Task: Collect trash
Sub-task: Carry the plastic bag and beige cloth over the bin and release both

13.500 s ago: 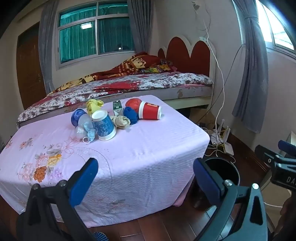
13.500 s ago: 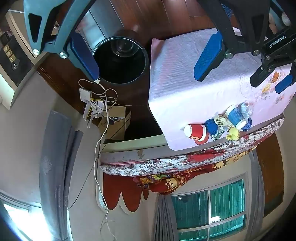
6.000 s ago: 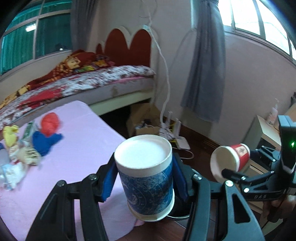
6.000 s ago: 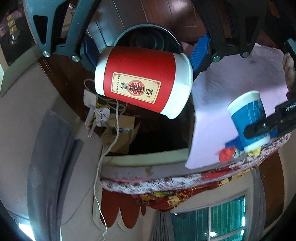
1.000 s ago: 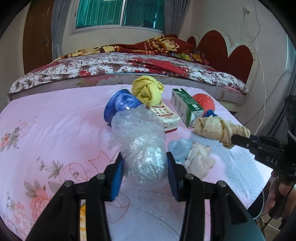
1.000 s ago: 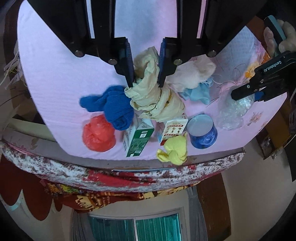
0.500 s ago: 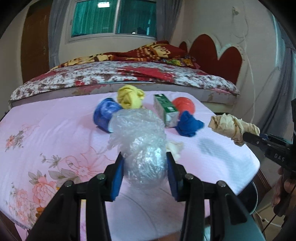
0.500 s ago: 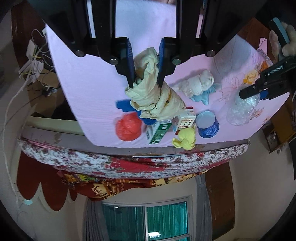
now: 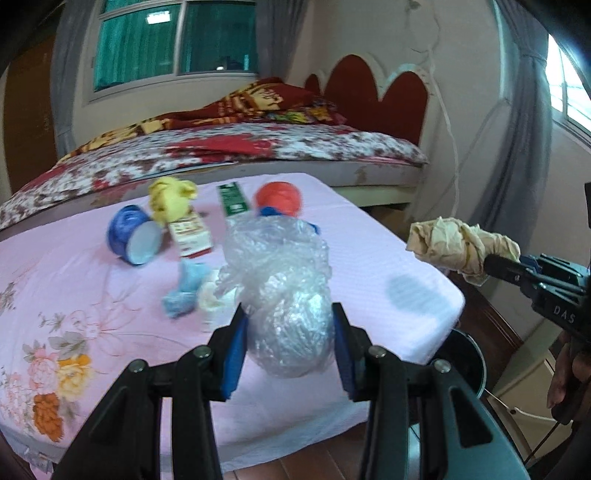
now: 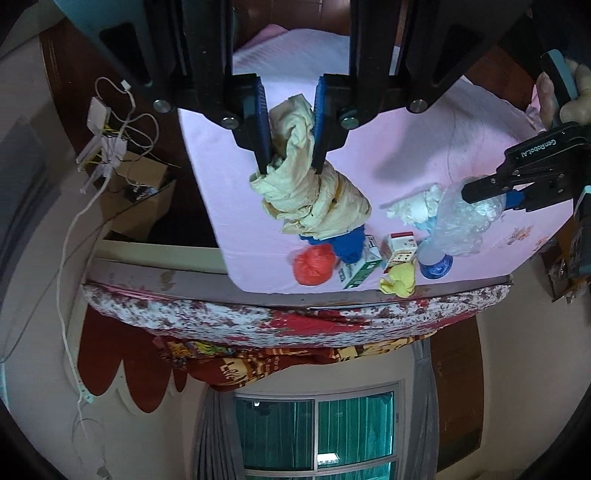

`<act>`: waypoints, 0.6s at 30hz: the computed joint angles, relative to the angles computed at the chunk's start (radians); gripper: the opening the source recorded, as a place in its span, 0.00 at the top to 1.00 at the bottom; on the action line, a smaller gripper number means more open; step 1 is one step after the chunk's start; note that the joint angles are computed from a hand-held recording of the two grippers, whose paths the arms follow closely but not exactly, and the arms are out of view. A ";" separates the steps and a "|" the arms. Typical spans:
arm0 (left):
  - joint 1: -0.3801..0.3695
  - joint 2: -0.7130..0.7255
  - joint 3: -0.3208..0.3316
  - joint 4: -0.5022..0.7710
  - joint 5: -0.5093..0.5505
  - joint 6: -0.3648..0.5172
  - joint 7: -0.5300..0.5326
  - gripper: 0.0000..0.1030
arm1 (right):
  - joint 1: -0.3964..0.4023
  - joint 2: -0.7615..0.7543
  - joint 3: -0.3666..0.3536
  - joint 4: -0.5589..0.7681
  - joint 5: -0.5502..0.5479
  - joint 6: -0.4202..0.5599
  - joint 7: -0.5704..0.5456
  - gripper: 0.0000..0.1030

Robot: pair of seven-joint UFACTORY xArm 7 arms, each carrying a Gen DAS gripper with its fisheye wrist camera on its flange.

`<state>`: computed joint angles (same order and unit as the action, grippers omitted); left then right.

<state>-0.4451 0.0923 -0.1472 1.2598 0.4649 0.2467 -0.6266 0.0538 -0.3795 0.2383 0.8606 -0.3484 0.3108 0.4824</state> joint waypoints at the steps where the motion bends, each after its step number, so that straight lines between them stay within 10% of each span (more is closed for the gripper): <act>1: -0.007 0.011 -0.007 0.012 -0.002 0.003 0.005 0.58 | 0.004 -0.022 -0.013 -0.017 0.009 0.003 -0.005 0.79; 18: -0.174 0.168 -0.024 0.222 -0.054 0.072 0.103 0.58 | -0.086 -0.331 -0.101 -0.266 0.125 0.071 -0.073 0.80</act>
